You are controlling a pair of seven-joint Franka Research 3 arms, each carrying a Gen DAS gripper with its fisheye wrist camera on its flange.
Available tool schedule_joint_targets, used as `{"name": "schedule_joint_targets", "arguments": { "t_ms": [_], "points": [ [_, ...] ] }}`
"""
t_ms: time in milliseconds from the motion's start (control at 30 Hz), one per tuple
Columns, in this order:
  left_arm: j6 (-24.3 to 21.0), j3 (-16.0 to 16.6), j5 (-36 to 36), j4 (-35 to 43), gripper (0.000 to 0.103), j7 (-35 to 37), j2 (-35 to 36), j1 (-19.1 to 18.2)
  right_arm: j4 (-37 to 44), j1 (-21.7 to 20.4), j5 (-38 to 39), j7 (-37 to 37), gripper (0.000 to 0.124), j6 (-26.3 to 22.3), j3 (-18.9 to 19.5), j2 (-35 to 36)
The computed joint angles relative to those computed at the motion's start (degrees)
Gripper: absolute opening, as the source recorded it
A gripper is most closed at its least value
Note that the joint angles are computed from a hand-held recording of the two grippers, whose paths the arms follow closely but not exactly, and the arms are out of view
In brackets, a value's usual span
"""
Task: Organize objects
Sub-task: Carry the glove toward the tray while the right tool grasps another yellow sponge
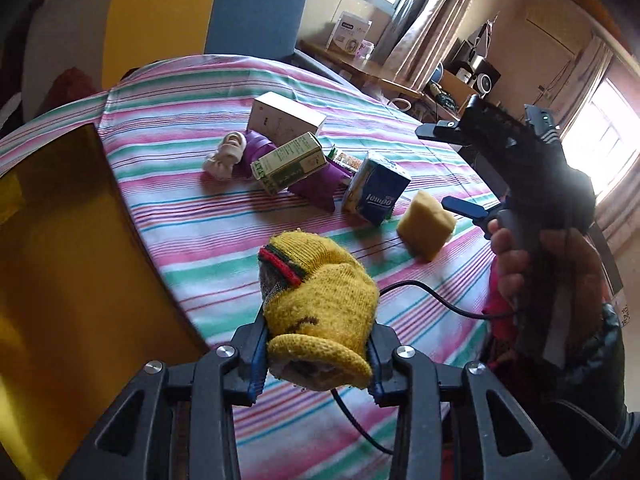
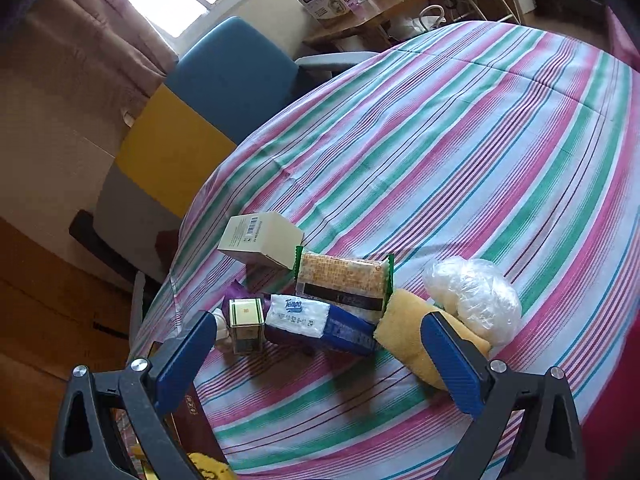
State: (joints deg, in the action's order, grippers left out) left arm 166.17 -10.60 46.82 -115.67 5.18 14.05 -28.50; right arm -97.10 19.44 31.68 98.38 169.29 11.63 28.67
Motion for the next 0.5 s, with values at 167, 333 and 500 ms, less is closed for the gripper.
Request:
{"name": "schedule_joint_targets", "arguments": {
  "t_ms": [167, 333, 500],
  "points": [
    [1.90, 1.36, 6.97, -3.23, 0.038, -8.42, -3.03, -0.86, -2.75, 7.79, -7.81, 11.51, 0.103, 2.39, -10.47, -1.72],
    [1.84, 0.04, 12.19, -6.05, 0.038, -14.85, -6.14, 0.29, -0.51, 12.39, -17.96, 22.77, 0.103, -5.87, -17.53, -0.53],
    [2.10, -1.53, 15.69, -8.53, 0.038, -20.12, -8.56, 2.31, 2.73, 12.25, -25.67, 27.72, 0.103, -12.44, -17.82, 1.28]
  ]
}}
